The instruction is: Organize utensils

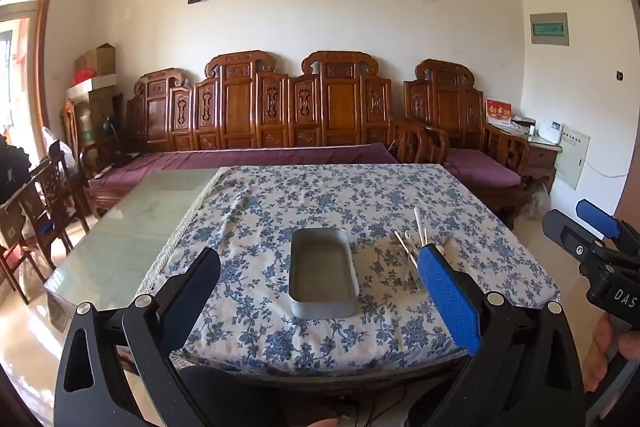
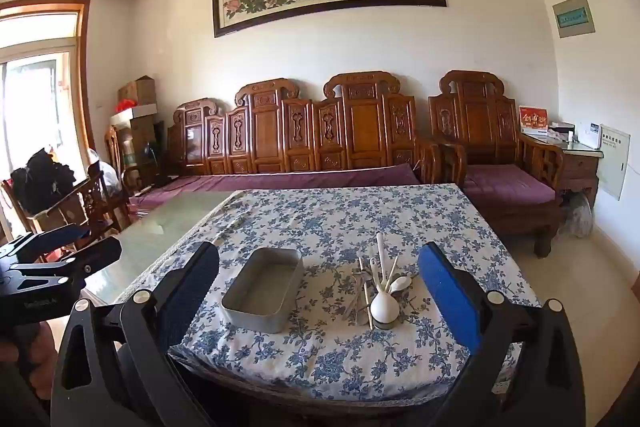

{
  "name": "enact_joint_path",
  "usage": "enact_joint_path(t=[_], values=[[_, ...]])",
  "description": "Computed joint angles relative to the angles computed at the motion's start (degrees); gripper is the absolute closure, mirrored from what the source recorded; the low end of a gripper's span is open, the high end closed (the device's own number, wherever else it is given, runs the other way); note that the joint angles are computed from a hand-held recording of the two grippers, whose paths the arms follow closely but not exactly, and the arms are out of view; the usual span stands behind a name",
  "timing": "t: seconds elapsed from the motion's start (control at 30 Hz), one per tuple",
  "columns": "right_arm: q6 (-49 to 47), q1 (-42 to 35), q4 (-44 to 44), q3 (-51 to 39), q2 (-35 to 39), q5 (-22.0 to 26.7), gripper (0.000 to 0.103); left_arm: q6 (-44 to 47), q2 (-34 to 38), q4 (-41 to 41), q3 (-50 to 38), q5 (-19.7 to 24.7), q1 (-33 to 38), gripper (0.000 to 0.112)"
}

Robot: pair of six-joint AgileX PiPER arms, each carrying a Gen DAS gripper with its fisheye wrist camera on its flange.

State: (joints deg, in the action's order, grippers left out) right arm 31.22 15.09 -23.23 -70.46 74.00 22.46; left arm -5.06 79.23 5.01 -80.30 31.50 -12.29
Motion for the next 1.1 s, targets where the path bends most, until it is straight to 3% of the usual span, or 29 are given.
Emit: enact_joint_path(t=[1.1], values=[[1.68,0.54,-1.24,-0.26,-0.24,0.14,0.003,-2.09,-0.38,1.98,0.80,-0.61,-1.10,0.017]])
